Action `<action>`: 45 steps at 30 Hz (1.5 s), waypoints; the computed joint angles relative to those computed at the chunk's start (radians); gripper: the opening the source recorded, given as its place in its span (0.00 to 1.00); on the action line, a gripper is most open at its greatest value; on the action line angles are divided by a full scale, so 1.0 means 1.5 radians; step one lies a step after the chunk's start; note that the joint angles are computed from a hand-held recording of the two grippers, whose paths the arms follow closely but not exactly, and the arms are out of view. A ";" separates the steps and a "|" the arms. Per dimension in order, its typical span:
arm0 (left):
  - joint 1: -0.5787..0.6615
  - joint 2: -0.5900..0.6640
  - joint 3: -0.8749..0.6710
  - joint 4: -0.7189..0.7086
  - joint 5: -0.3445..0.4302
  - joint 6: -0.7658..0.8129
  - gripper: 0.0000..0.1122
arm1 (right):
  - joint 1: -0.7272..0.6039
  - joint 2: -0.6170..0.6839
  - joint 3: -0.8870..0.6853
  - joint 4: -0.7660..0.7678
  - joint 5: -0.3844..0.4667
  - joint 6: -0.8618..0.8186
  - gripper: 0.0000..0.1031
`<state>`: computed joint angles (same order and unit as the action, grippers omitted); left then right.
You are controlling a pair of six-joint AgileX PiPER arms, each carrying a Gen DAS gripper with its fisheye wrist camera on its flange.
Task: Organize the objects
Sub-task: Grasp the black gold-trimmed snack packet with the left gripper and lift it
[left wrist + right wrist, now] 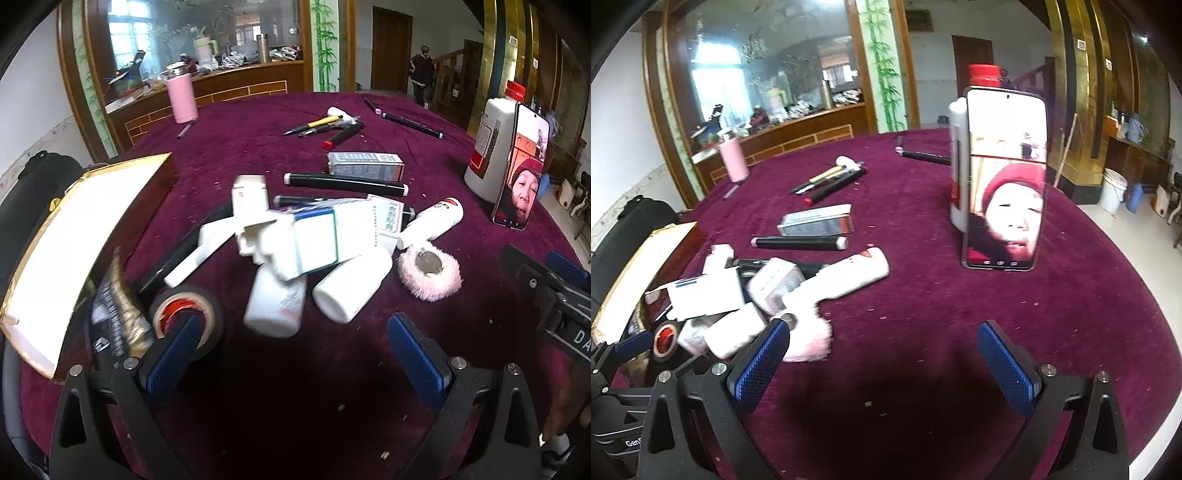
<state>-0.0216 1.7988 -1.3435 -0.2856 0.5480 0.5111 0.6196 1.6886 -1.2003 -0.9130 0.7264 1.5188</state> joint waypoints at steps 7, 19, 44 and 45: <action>0.065 -0.020 0.010 -0.038 0.014 0.054 0.90 | 0.020 0.043 -0.038 -0.004 -0.035 -0.018 1.00; 0.173 -0.006 -0.040 -0.044 0.052 0.012 0.90 | 0.073 0.076 -0.082 -0.051 -0.049 -0.052 1.00; 0.177 0.022 -0.056 0.015 0.033 -0.081 0.90 | 0.092 0.118 -0.126 -0.005 -0.062 -0.111 1.00; 0.176 0.017 -0.052 0.013 0.033 -0.079 0.90 | 0.093 0.119 -0.128 -0.003 -0.061 -0.113 1.00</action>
